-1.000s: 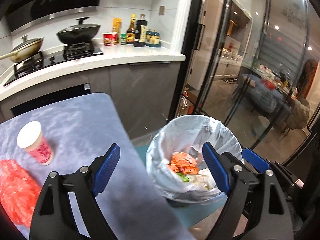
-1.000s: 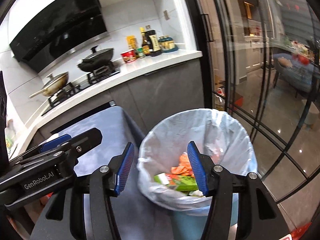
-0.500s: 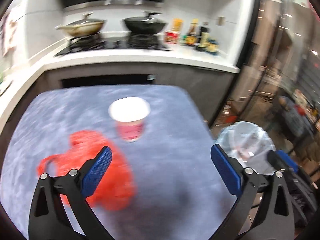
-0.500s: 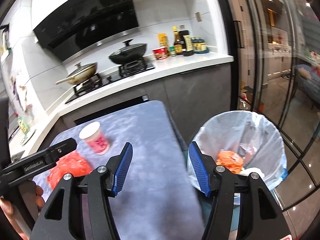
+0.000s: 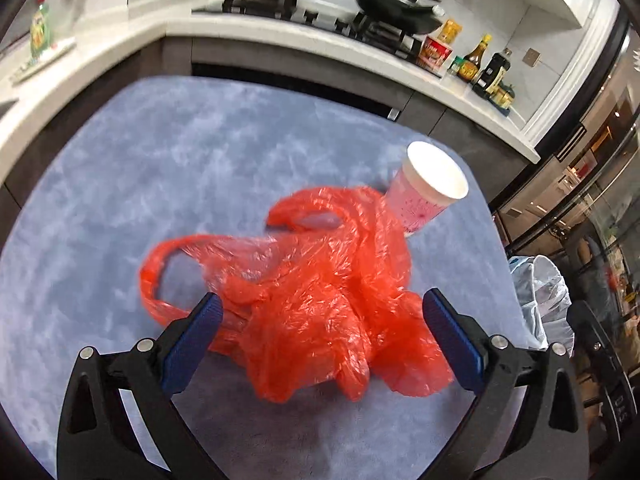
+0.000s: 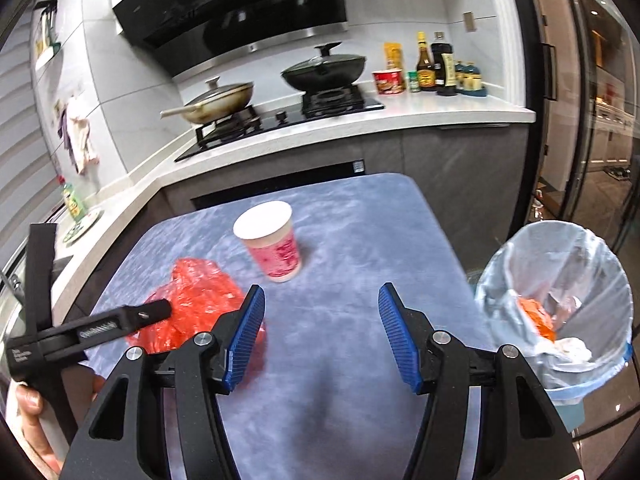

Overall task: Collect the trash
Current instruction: 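Move both tools back over the red bag and pink cup, then grasp the red plastic bag with the left tool while the right tool grasps the pink cup rim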

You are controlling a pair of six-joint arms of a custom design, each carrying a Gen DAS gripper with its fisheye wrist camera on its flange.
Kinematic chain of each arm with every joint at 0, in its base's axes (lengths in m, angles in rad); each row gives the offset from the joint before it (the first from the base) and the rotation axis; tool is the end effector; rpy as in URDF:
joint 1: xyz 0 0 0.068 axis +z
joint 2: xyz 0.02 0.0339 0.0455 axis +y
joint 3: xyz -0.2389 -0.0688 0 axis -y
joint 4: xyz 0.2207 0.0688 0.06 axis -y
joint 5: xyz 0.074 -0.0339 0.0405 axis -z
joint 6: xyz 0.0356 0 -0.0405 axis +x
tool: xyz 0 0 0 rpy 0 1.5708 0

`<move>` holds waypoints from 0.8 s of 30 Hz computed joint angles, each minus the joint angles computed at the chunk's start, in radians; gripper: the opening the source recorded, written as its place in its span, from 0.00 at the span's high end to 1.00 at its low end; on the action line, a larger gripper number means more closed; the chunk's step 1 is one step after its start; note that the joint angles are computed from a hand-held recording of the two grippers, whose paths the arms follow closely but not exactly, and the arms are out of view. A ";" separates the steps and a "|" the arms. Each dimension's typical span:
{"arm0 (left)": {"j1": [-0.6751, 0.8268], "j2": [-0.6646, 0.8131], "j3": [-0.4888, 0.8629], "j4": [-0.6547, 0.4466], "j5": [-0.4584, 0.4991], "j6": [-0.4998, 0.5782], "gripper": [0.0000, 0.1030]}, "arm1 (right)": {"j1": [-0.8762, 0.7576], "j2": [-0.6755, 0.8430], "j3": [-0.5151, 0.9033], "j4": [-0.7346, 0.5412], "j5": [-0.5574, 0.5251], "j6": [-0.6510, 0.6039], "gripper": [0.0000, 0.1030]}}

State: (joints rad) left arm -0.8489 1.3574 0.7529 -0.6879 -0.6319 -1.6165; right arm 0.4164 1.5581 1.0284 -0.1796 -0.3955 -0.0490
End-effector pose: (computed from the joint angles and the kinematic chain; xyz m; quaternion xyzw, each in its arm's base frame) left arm 0.1568 -0.1462 0.1721 -0.3924 0.8567 -0.0223 0.3340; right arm 0.2860 0.1415 0.2231 -0.2853 0.8480 0.2503 0.3699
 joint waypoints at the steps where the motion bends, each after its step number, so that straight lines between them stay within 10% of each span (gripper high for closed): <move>1: 0.021 0.009 -0.014 0.035 0.020 0.020 0.07 | 0.019 0.014 0.010 0.002 0.011 0.003 0.44; 7: 0.109 0.081 -0.070 0.213 0.108 0.104 0.12 | 0.086 0.112 0.087 -0.003 0.034 0.030 0.44; 12: 0.134 0.067 -0.149 0.344 0.173 0.123 0.43 | 0.139 0.207 0.183 0.000 0.069 0.043 0.44; 18: 0.106 0.062 -0.160 0.325 0.161 0.119 0.73 | 0.191 0.328 0.337 -0.010 0.117 0.047 0.44; 24: 0.088 0.022 -0.182 0.312 0.154 0.124 0.78 | 0.218 0.482 0.547 -0.069 0.159 0.061 0.46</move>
State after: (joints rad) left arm -0.7607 1.3794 0.5709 -0.3760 -0.4783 -1.4929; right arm 0.6340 2.0397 1.5752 -0.2482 -0.2368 0.0121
